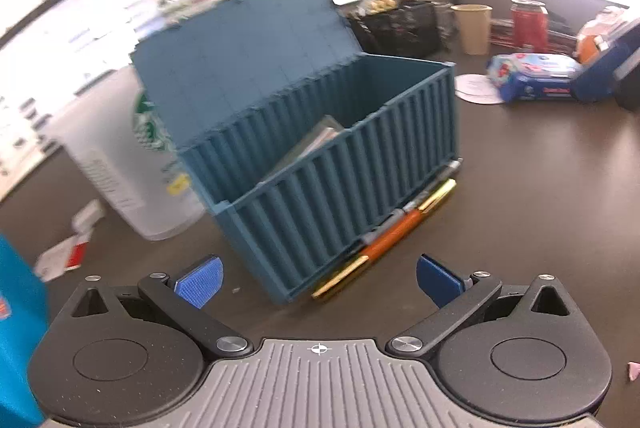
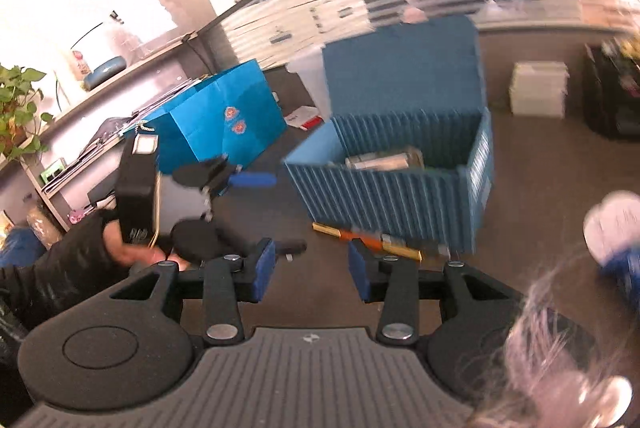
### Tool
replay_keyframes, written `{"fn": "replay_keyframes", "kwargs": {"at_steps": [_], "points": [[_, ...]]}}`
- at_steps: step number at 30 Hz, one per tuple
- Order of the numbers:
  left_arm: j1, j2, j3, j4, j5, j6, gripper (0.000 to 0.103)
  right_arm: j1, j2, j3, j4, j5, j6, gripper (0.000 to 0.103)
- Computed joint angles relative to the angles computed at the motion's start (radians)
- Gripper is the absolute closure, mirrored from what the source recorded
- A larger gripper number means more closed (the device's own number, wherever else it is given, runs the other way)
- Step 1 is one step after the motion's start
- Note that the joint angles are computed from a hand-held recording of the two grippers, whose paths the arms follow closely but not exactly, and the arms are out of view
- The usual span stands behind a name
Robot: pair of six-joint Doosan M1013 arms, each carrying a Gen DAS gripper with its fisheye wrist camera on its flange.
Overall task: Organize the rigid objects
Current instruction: 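Move the left tool toward the orange-and-gold pen beside the box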
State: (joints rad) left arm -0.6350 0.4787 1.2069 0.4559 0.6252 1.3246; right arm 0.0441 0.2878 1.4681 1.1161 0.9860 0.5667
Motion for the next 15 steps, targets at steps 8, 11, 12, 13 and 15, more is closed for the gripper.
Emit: {"fn": "replay_keyframes", "kwargs": {"at_steps": [8,11,12,13,15], "points": [[0.023,0.012,-0.029,-0.189,0.027,0.148,0.0,-0.027,-0.013,0.067,0.04,-0.009,0.001,0.062],[0.026,-0.007,-0.009,-0.245,0.016,0.217,0.0,-0.032,-0.016,0.083,0.058,-0.011,-0.01,0.061],[0.029,-0.013,-0.003,-0.276,0.016,0.254,0.0,-0.035,-0.013,0.084,0.063,-0.009,-0.014,0.061],[0.034,-0.016,0.0,-0.333,0.017,0.316,0.0,-0.035,-0.012,0.085,0.067,-0.008,-0.015,0.06],[0.041,-0.012,-0.008,-0.407,0.025,0.395,0.0,-0.038,-0.011,0.088,0.073,-0.004,-0.018,0.06]]}}
